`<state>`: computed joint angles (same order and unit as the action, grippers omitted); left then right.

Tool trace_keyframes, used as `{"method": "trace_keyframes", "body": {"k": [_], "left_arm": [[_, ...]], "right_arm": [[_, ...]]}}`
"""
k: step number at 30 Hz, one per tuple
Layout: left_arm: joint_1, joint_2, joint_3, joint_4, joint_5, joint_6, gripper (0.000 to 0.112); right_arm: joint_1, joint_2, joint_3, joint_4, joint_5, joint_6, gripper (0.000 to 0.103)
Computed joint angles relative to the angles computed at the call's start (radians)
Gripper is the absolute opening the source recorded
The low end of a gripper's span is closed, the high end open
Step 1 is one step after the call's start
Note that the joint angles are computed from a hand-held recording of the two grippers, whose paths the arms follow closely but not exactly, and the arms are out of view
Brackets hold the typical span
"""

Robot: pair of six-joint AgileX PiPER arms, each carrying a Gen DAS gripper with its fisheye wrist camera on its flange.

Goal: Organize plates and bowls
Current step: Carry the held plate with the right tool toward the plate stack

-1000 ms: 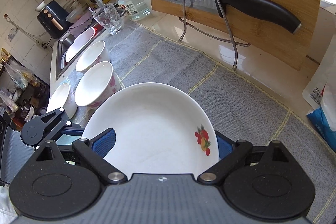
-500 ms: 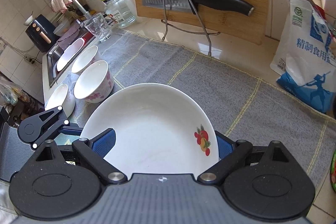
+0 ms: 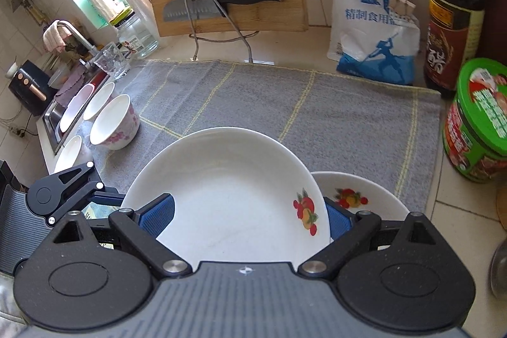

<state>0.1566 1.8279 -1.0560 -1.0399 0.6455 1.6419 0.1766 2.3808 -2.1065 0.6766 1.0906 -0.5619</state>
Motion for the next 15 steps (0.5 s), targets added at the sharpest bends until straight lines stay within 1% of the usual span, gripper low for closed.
{"method": "trace_keyframes", "body": {"k": [3,7,11,15], "left_arm": [[-0.016,0.014,-0.020,0.029,0.017,-0.027,0.101],[-0.034,0.026,-0.039,0.058,0.027,-0.050,0.101],[-0.045,0.024,-0.043,0.078,0.029,-0.067,0.101],[-0.063,0.027,-0.043,0.075,0.010,-0.061,0.101]], "right_arm": [[-0.016,-0.040,0.095,0.014,-0.040,-0.019,0.099],[-0.032,-0.071,0.180,0.030,-0.076,-0.041,0.099],[-0.046,-0.084,0.225,0.052,-0.100,-0.058,0.099],[-0.060,-0.087,0.244,0.068,-0.110,-0.071,0.099]]}}
